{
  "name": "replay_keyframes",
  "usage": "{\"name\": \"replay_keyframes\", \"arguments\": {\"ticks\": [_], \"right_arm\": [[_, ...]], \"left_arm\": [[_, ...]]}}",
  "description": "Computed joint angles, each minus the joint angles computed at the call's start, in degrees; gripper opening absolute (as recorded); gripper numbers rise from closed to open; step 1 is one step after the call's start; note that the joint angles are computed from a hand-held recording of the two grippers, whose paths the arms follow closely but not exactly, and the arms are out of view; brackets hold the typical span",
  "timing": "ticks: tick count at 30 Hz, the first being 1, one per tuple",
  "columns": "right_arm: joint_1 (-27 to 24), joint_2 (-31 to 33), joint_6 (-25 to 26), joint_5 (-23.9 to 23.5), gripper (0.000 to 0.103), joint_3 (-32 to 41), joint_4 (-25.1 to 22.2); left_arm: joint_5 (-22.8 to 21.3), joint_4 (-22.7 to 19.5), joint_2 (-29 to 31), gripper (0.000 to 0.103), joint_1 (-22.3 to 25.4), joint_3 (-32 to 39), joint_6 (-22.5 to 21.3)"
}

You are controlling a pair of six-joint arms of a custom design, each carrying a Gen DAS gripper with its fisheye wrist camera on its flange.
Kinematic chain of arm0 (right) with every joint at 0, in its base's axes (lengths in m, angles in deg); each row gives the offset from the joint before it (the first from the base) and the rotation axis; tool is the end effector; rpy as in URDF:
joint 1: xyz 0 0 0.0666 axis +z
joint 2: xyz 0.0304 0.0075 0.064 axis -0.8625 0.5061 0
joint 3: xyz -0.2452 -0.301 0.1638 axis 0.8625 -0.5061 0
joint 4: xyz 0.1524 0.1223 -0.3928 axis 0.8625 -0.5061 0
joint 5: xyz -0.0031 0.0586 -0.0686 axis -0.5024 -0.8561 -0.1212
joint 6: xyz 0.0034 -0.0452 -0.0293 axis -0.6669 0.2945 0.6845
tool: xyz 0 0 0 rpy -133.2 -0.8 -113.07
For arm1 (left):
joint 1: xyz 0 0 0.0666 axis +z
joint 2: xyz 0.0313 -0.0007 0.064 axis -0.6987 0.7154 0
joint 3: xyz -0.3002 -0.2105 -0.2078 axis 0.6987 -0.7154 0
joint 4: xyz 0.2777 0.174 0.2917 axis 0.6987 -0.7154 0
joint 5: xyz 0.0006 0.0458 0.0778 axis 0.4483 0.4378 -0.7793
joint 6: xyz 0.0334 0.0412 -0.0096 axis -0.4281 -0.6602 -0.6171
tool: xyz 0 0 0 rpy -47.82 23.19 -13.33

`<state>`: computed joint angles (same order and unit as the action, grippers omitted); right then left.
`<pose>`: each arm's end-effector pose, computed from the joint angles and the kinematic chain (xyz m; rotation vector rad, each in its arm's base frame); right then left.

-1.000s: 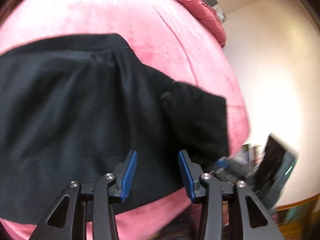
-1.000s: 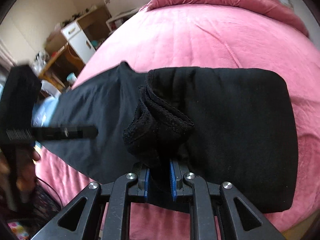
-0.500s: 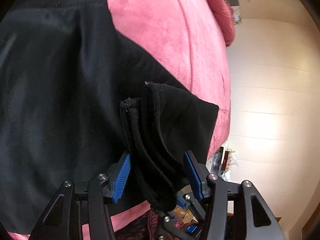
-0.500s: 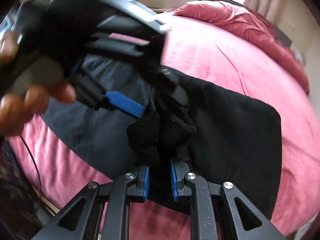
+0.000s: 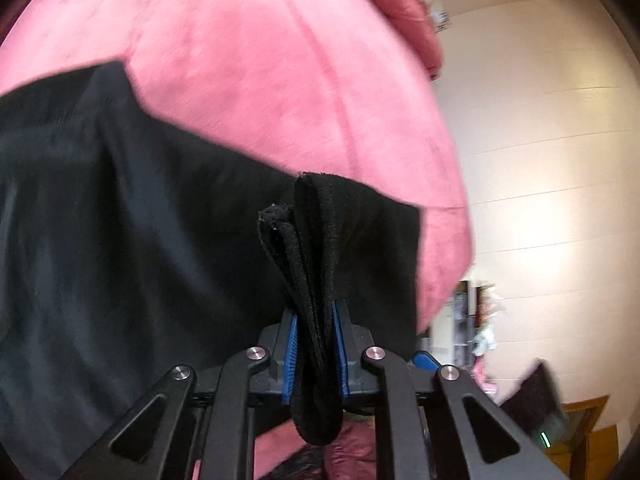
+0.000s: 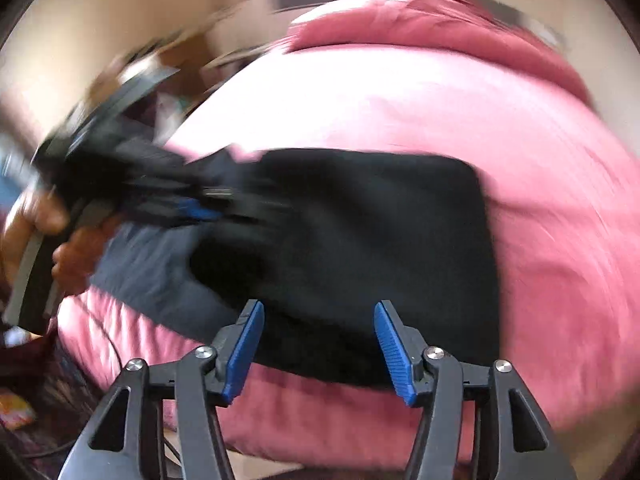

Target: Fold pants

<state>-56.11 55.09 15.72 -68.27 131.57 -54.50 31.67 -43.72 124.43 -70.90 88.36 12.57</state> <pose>0.4113 0.0379 0.5309 -0.7810 2.4339 0.3526 0.5005 -0.2656 0.5234 -0.6202 2.4827 -1.1722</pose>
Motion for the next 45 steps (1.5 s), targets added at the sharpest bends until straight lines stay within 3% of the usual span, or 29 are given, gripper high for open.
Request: {"name": "replay_keyframes", "arguments": {"ticks": [4,8,11,15,18,20,23,27,31,33,40,42,45], "right_arm": [[-10.3,1.5,-6.2,1.9,0.069,1.3,-1.0],[-14.0,1.9,-6.1,1.7,0.070,0.0,-2.8],[-11.5,2.2,-6.9,1.9,0.071,-1.5,-1.7],[-8.6,3.2,-12.8,4.7,0.071,-2.2,3.2],[-6.7,4.4,-16.3,9.2,0.065,-1.5,7.7],[-5.8,4.5,-14.5,14.7,0.062,-2.1,9.8],[-5.8,5.2,-13.8,15.4,0.062,-2.6,8.8],[-6.1,6.2,-13.7,14.8,0.063,-2.5,8.1],[-4.9,6.5,-9.9,16.0,0.064,-2.0,6.9],[-4.4,6.2,-7.2,17.0,0.064,-1.9,6.2],[-5.9,6.3,6.2,14.2,0.064,3.6,-5.2],[-6.2,6.3,6.6,11.0,0.064,6.1,-6.8],[-4.6,7.4,3.5,7.3,0.064,9.1,-5.2]], "left_arm": [[0.2,2.7,0.7,0.016,0.0,2.8,-0.8],[0.8,2.6,2.5,0.016,-0.3,7.3,-2.6],[0.6,3.5,2.4,0.016,-0.9,8.1,-4.1],[-0.6,3.9,1.8,0.015,-1.4,8.0,-5.9],[-2.4,4.0,-0.5,0.014,-1.7,5.3,-6.8],[-3.4,4.0,-2.0,0.014,-1.6,2.1,-7.2],[-4.0,2.1,-4.2,0.014,-1.6,-3.2,-6.5],[-3.5,2.0,-5.8,0.014,-1.6,-10.5,-2.5],[-4.6,4.4,-6.7,0.014,-1.8,-14.9,0.7],[-5.7,4.6,-7.0,0.014,-2.0,-14.8,-0.4],[-11.5,3.5,-6.1,0.013,-2.4,-10.8,-6.7],[-11.4,2.1,-5.1,0.013,-2.6,-9.7,-7.6],[-10.6,1.5,-4.3,0.013,-3.4,-10.0,-7.5]]}}
